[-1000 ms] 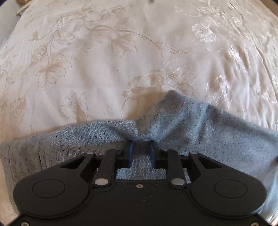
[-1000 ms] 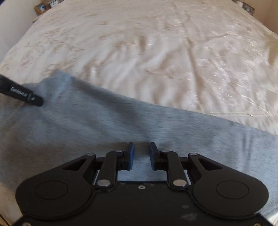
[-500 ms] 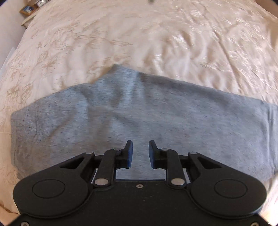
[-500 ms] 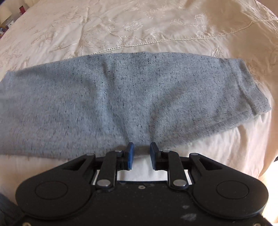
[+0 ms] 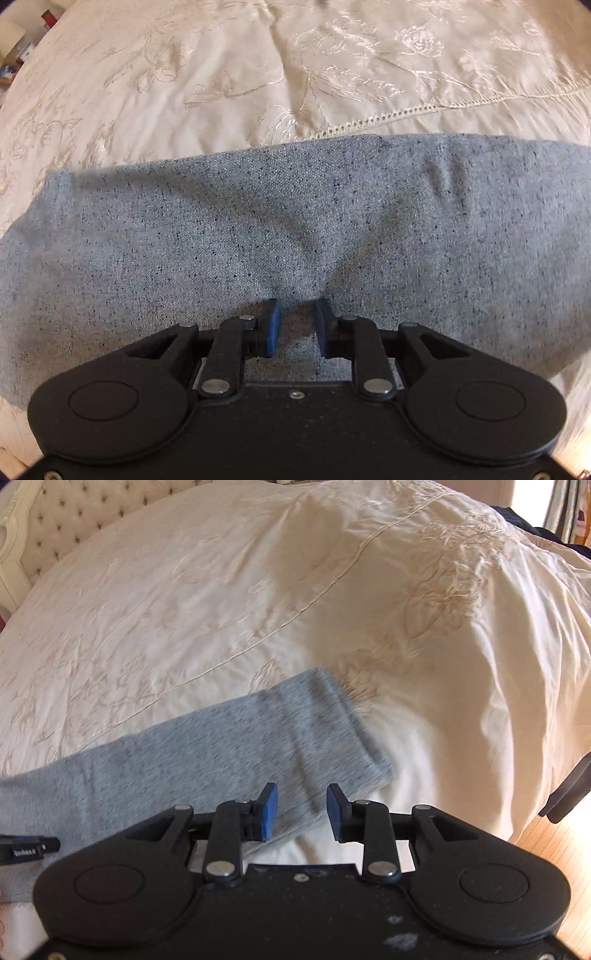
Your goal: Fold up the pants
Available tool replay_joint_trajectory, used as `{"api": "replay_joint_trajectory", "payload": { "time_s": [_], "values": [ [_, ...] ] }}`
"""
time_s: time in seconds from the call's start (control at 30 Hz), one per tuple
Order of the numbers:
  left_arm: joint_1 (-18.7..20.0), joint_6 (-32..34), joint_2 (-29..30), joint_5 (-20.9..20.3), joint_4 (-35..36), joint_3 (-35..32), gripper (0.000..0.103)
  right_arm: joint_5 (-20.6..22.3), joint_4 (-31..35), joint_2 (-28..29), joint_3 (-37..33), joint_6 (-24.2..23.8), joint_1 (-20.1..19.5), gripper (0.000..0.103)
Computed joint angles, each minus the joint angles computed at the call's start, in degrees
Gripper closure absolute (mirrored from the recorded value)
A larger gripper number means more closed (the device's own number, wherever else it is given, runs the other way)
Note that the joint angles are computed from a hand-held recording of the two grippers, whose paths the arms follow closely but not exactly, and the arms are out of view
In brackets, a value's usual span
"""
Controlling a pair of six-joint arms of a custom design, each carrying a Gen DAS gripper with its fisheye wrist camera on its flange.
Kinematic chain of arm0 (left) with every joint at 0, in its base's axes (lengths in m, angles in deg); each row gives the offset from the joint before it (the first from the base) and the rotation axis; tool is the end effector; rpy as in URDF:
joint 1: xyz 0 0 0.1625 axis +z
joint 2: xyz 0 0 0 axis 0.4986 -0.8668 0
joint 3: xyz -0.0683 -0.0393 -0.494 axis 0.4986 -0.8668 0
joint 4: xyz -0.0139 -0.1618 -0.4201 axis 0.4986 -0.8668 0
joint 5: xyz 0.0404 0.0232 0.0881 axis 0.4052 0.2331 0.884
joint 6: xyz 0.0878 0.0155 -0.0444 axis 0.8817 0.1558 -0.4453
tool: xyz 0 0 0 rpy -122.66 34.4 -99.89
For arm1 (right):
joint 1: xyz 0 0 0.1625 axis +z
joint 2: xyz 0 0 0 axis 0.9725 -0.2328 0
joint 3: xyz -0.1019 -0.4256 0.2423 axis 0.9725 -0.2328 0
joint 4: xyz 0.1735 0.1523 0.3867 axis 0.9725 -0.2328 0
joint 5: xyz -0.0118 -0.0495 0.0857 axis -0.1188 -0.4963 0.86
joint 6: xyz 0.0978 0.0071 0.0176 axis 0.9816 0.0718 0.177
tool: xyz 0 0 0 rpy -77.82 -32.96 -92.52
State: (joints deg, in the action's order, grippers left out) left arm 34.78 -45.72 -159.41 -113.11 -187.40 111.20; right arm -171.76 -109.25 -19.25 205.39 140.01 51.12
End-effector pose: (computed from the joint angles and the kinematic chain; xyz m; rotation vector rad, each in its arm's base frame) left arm -0.0535 -0.6014 0.3658 0.6063 2.1972 -0.0784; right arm 0.3783 -0.4154 0.0555 -0.5485 -2.1059 0.9066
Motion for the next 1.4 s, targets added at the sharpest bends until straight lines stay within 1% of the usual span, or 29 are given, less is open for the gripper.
{"api": "replay_joint_trajectory", "payload": {
  "time_s": [0.03, 0.1, 0.17, 0.2, 0.27, 0.3, 0.43, 0.5, 0.57, 0.6, 0.73, 0.8, 0.83, 0.87, 0.9, 0.93, 0.97, 1.03, 1.17, 1.27, 1.33, 1.37, 1.4],
  "values": [
    [-0.05, -2.14, 0.45, 0.11, 1.91, -0.87, 0.073, -0.39, -2.37, -0.67, 1.03, -2.3, -0.86, 0.069],
    [0.26, -3.74, 1.13, -0.18, 3.65, -2.09, 0.073, -0.03, -7.37, -2.02, 3.02, -7.8, -2.65, 0.068],
    [0.81, -5.14, 1.73, -1.04, 4.77, -3.43, 0.072, 0.76, -12.69, -2.95, 4.81, -13.52, -4.59, 0.067],
    [1.1, -5.68, 1.99, -1.46, 5.24, -4.09, 0.072, 1.82, -14.22, -3.81, 5.7, -15.62, -5.71, 0.067],
    [1.58, -6.38, 2.3, -2.11, 6.04, -5.09, 0.072, 4.9, -16.48, -4.76, 6.65, -18.39, -8.2, 0.066],
    [1.76, -6.39, 2.42, -2.2, 6.37, -5.54, 0.072, 6.52, -18.82, -5.23, 7.5, -20.15, -9.39, 0.066],
    [1.92, -5.97, 2.89, -1.36, 6.27, -6.06, 0.072, 14.3, -35.18, -6.28, 12.1, -29.62, -13.82, 0.063],
    [1.87, -5.87, 3.05, -0.77, 5.72, -5.92, 0.072, 18.39, -41.28, -6.84, 13.83, -33.62, -15.86, 0.062],
    [1.1, -6.9, 2.7, -0.39, 5.31, -4.6, 0.072, 21.9, -44.59, -7.11, 14.51, -37.84, -18.01, 0.061],
    [1.02, -6.91, 2.44, -0.31, 5.23, -4.28, 0.072, 23.09, -45.14, -7.17, 14.51, -39.46, -18.52, 0.061],
    [1.03, -6.38, 1.86, -0.67, 4.83, -3.73, 0.072, 26.05, -46.22, -6.16, 13.24, -45.62, -20.55, 0.061],
    [0.89, -7.06, 1.67, -1.08, 6.24, -4.39, 0.072, 27.02, -45.71, -6.02, 12.79, -45.83, -20.74, 0.061],
    [0.62, -8.49, 1.42, -1.35, 8.01, -5.22, 0.072, 27.96, -45.21, -6.3, 12.74, -45.33, -21.03, 0.062],
    [0.33, -10.06, 1.12, -1.8, 9.16, -5.86, 0.072, 28.38, -44.24, -6.5, 12.51, -44.93, -21.09, 0.068],
    [-0.02, -11.02, 0.7, -2.75, 9.33, -6.29, 0.072, 27.92, -43.18, -6.5, 12.14, -44.67, -20.85, 0.074],
    [-0.4, -11.21, 0.17, -4.28, 8.77, -6.61, 0.072, 26.7, -41.6, -6.49, 11.71, -44.49, -20.27, 0.093],
    [-0.83, -10.97, -0.14, -5.45, 8.01, -6.78, 0.072, 26.28, -40.67, -6.56, 11.5, -44.46, -19.78, 0.092],
    [-1.88, -9.77, -0.08, -6.61, 6.11, -6.81, 0.072, 23.52, -40.63, -6.3, 11.37, -43.49, -17.53, 0.093],
    [-2.47, -7.24, 3.19, -9.08, 2.09, -7.95, 0.072, 18.58, -38.46, -6.25, 10.14, -41.17, -12.75, 0.093],
    [-1.87, -7.76, 6.96, -8.33, 1.22, -9.32, 0.072, 16.77, -37.38, -6.2, 9.23, -40.33, -10.52, 0.093],
    [-0.7, -9.06, 9.81, -7.44, 3.99, -11.07, 0.073, 16.3, -36.63, -6.21, 8.71, -39.93, -9.81, 0.093],
    [-0.29, -8.82, 10.73, -7.0, 4.5, -11.44, 0.073, 16.2, -36.35, -6.23, 8.5, -39.48, -9.6, 0.093],
    [-0.28, -7.52, 11.02, -6.64, 3.34, -11.25, 0.073, 16.2, -36.12, -6.29, 8.34, -38.92, -9.37, 0.093]
  ]
}}
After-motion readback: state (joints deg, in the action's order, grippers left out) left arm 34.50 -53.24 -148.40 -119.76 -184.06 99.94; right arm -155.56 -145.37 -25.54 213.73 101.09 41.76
